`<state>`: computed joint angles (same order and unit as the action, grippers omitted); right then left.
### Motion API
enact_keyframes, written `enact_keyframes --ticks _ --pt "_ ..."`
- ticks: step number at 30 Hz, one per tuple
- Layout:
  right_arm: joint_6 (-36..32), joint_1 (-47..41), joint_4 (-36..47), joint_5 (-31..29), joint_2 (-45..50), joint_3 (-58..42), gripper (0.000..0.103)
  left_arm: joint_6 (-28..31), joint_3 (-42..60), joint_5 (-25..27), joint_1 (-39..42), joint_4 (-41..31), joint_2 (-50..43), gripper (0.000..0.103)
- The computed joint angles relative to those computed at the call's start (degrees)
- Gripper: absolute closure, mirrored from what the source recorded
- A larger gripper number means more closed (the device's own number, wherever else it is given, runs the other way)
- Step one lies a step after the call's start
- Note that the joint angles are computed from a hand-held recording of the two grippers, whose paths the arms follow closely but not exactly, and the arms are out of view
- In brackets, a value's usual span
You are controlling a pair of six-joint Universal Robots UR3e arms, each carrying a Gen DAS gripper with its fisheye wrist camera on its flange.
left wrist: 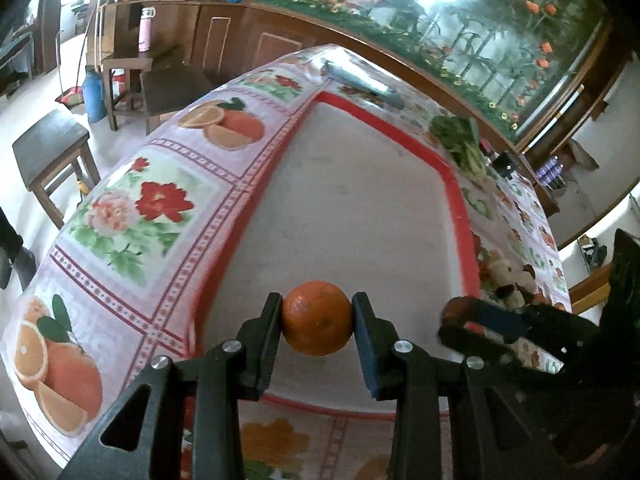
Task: Organize fruits
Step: 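Carry the date to the white tray and open the right tool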
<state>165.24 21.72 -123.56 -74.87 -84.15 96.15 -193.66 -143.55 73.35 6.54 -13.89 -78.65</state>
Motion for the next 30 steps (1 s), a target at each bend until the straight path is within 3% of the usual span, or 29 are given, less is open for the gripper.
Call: enact_keyframes --ticks 6,13,18,30 --pt "2.09 3.1 -0.36 -1.67 5.79 -3.26 0.074 3.31 -1.79 -2.11 3.95 -0.92 0.99 0.065" --pt "2.48 4.22 0.73 -3.78 6.27 -3.7 0.074 3.61 0.26 -0.49 2.75 -1.67 -0.93 0.065" --pt "2.94 3.98 1.2 -4.12 5.17 -2.94 0.066 3.12 0.81 0.74 1.93 -2.75 -0.6 0.064" --pt "1.73 0.64 2.25 -1.23 -2.6 2.5 0.066 -0.67 0.81 4.94 -1.46 -7.72 4.5 0.064"
